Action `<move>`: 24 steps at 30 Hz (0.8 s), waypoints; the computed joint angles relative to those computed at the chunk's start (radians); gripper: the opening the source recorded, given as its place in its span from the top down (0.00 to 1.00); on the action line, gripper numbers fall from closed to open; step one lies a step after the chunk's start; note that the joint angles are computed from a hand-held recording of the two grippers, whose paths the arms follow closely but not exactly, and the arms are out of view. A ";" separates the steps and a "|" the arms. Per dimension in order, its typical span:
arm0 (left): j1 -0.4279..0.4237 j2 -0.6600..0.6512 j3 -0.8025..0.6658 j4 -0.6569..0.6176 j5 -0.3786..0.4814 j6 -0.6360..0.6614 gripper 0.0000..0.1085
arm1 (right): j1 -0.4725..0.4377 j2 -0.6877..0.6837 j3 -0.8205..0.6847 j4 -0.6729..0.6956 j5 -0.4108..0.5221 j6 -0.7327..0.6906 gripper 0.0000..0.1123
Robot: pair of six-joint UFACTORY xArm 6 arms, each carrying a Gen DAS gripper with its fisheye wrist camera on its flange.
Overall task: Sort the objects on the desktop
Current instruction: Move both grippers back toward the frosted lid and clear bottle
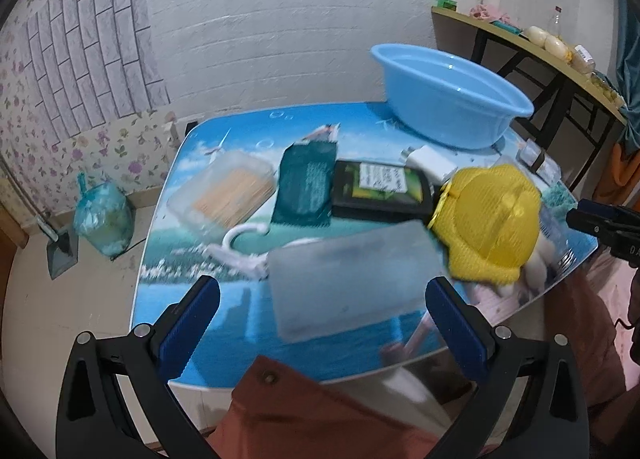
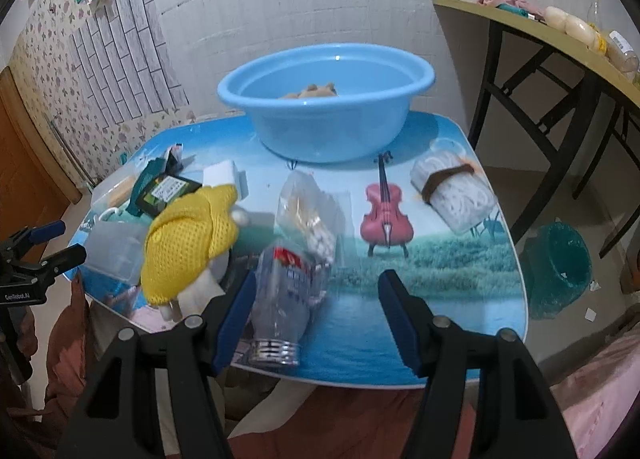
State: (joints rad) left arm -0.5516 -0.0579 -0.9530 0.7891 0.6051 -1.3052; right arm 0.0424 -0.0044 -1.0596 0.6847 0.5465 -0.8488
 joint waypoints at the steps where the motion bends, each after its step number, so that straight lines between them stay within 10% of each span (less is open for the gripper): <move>1: 0.000 -0.004 0.009 -0.005 0.002 -0.002 0.05 | 0.002 -0.001 0.004 -0.004 -0.003 0.003 0.44; 24: 0.014 0.049 0.032 -0.125 -0.194 0.122 0.05 | 0.029 0.014 0.014 -0.101 0.034 0.062 0.44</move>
State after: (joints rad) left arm -0.5377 -0.0086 -0.9206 0.6641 0.4108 -1.1835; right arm 0.0718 0.0094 -1.0453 0.5837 0.5803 -0.7873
